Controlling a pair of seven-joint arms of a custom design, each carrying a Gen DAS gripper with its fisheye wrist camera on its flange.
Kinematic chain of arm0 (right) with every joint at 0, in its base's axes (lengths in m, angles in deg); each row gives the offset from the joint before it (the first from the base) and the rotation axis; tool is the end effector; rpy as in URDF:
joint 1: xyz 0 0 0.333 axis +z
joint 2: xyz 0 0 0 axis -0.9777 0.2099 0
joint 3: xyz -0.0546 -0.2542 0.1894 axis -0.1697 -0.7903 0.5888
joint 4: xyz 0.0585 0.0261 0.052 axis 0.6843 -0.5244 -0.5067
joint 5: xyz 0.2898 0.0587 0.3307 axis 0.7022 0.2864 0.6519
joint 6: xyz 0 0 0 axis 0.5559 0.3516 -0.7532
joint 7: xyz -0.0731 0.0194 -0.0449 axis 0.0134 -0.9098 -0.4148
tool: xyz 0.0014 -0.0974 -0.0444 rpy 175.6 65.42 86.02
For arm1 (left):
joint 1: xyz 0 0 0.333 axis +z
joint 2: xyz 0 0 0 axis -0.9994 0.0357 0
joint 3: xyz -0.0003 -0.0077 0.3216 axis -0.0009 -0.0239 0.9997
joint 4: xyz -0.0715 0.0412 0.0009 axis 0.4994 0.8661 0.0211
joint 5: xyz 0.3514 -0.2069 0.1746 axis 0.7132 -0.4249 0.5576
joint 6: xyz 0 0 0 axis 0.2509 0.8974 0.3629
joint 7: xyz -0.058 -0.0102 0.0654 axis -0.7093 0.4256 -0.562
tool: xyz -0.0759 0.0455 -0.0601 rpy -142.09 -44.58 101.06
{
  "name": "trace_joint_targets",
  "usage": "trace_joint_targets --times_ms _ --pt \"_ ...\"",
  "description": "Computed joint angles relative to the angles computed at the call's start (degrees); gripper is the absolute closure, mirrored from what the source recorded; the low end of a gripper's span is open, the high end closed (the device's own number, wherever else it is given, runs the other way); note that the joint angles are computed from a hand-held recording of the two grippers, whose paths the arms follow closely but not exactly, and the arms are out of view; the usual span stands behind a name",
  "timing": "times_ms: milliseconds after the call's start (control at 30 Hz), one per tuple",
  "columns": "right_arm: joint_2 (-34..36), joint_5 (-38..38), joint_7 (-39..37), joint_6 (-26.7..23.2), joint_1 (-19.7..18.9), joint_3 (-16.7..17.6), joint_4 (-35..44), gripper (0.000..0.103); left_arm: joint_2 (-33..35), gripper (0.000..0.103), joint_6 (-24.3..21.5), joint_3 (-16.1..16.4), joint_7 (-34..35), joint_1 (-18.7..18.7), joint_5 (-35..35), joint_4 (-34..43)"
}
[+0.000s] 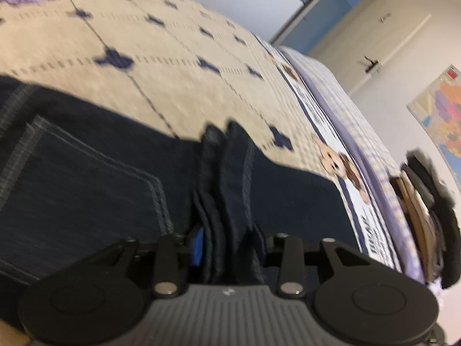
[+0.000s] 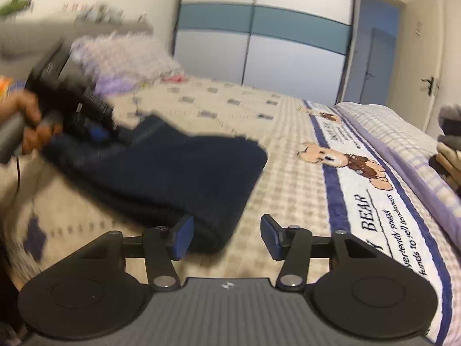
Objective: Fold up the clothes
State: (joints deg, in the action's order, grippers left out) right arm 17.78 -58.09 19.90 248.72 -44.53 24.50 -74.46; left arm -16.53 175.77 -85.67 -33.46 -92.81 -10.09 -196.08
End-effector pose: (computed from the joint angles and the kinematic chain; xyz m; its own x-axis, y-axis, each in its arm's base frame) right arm 0.3905 0.1395 0.4765 0.4859 -0.8692 0.0915 -0.3503 -0.2896 -0.8907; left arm 0.4545 -0.2792 0.4848 0.1189 -0.8460 0.5197 -0.6638 -0.4570 -0.5920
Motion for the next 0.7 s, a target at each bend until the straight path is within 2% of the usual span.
trace_joint_targets --times_ms 100,233,367,533,600,633,700 --pt "0.7 1.5 2.9 3.5 4.8 -5.1 1.0 0.048 -3.9 0.059 -0.3 -10.1 -8.5 11.6 8.4 0.0" --pt "8.7 2.7 8.8 11.3 4.0 -3.3 4.7 0.048 -6.6 0.056 5.0 -18.7 -13.9 21.6 14.5 0.4" --pt "15.4 3.4 13.1 14.9 1.7 0.1 8.3 0.049 -8.2 0.054 12.4 -27.9 -12.2 31.1 14.7 1.5" --pt "19.6 3.9 14.5 17.7 -2.2 6.3 9.1 0.054 -10.0 0.054 15.4 -35.2 -6.0 35.5 14.4 1.5" --pt "20.4 6.3 12.6 18.6 -4.8 10.5 8.6 0.056 -10.0 0.054 15.1 -36.2 -3.5 35.0 14.3 1.0" --pt "20.7 8.0 11.0 18.9 -6.3 13.0 8.3 0.058 -9.1 0.054 14.4 -35.6 -1.9 33.6 14.6 0.9" --pt "21.6 14.5 4.4 20.3 -10.7 20.2 7.6 0.058 -8.0 0.054 12.9 -34.4 0.4 30.9 14.3 -0.2"
